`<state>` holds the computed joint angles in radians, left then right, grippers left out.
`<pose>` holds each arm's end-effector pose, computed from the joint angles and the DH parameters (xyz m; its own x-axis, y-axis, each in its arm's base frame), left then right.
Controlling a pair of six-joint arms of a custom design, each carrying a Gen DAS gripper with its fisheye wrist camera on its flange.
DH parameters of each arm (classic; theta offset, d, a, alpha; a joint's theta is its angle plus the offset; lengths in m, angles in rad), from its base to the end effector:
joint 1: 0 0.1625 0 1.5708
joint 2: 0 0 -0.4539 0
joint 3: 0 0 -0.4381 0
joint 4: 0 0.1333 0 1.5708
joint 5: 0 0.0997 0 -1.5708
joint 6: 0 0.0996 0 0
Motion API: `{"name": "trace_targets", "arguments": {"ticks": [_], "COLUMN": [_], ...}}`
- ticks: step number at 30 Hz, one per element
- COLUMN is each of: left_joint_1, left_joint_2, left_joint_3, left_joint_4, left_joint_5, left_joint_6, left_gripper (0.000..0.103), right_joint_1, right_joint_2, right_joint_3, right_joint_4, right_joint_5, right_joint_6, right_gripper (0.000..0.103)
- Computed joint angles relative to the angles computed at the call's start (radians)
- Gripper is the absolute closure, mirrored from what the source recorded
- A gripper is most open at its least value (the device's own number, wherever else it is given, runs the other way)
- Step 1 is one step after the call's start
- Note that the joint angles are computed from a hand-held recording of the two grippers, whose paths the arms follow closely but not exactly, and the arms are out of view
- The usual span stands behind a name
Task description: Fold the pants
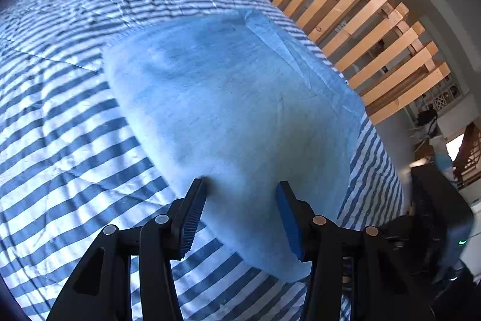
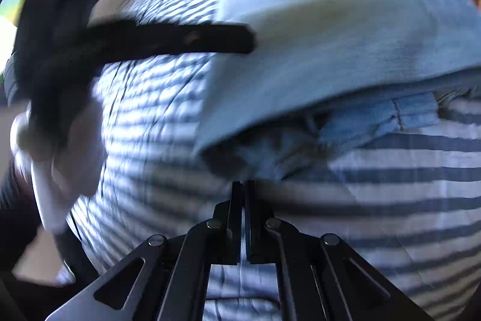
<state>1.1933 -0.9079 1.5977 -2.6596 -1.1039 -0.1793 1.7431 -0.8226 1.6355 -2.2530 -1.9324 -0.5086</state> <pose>-0.1085 -0.7570 0.1982 -0.9408 0.0112 -0.3388 0.1747 0.8725 -0.4562 0.2161 -0.6695 0.0716 -0.7152 -0.6554 0.2429 -0.5933 0.7529 0.2846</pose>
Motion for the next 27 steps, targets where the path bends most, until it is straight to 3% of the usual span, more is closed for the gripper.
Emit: {"name": "trace_targets", "arguments": {"ticks": [3,4,6,8,11,15,18,19,21,24,27], "left_joint_1": [-0.008,-0.01,-0.01,-0.01,-0.002,0.004,0.023,0.026,0.029,0.04,0.086], "left_joint_2": [-0.049,-0.066,-0.096,-0.106,-0.096,-0.038,-0.013,-0.01,-0.009,0.004,0.041], "left_joint_3": [0.055,0.068,0.09,0.088,0.059,-0.012,-0.041,-0.045,-0.065,-0.121,-0.225], "left_joint_4": [-0.034,-0.03,-0.034,-0.024,-0.01,0.033,0.044,0.047,0.057,0.058,0.13], "left_joint_5": [0.026,0.038,0.046,0.054,0.025,0.028,0.01,0.015,0.047,0.114,0.059], "left_joint_6": [-0.036,-0.062,-0.118,-0.154,-0.201,-0.225,-0.29,-0.293,-0.245,-0.186,-0.208], "left_gripper": [0.05,0.05,0.049,0.042,0.034,0.033,0.032,0.032,0.032,0.028,0.024], "right_joint_1": [0.002,0.007,0.015,0.021,0.022,0.029,0.017,0.017,0.017,-0.004,-0.034], "right_joint_2": [-0.062,-0.08,-0.1,-0.086,-0.009,0.171,0.26,0.273,0.256,0.146,0.041], "right_joint_3": [0.005,0.002,-0.018,-0.062,-0.184,-0.443,-0.604,-0.614,-0.567,-0.398,-0.258], "right_joint_4": [-0.018,-0.048,-0.142,-0.234,-0.335,-0.284,-0.124,-0.122,-0.171,-0.241,-0.26], "right_joint_5": [0.067,0.067,0.062,0.045,0.018,-0.161,-0.208,-0.245,-0.277,-0.217,-0.164], "right_joint_6": [-0.007,-0.012,-0.024,-0.021,-0.082,-0.111,-0.091,-0.087,-0.041,0.076,0.229], "right_gripper": [0.1,0.095,0.077,0.045,0.02,0.018,0.018,0.018,0.018,0.018,0.018]}}
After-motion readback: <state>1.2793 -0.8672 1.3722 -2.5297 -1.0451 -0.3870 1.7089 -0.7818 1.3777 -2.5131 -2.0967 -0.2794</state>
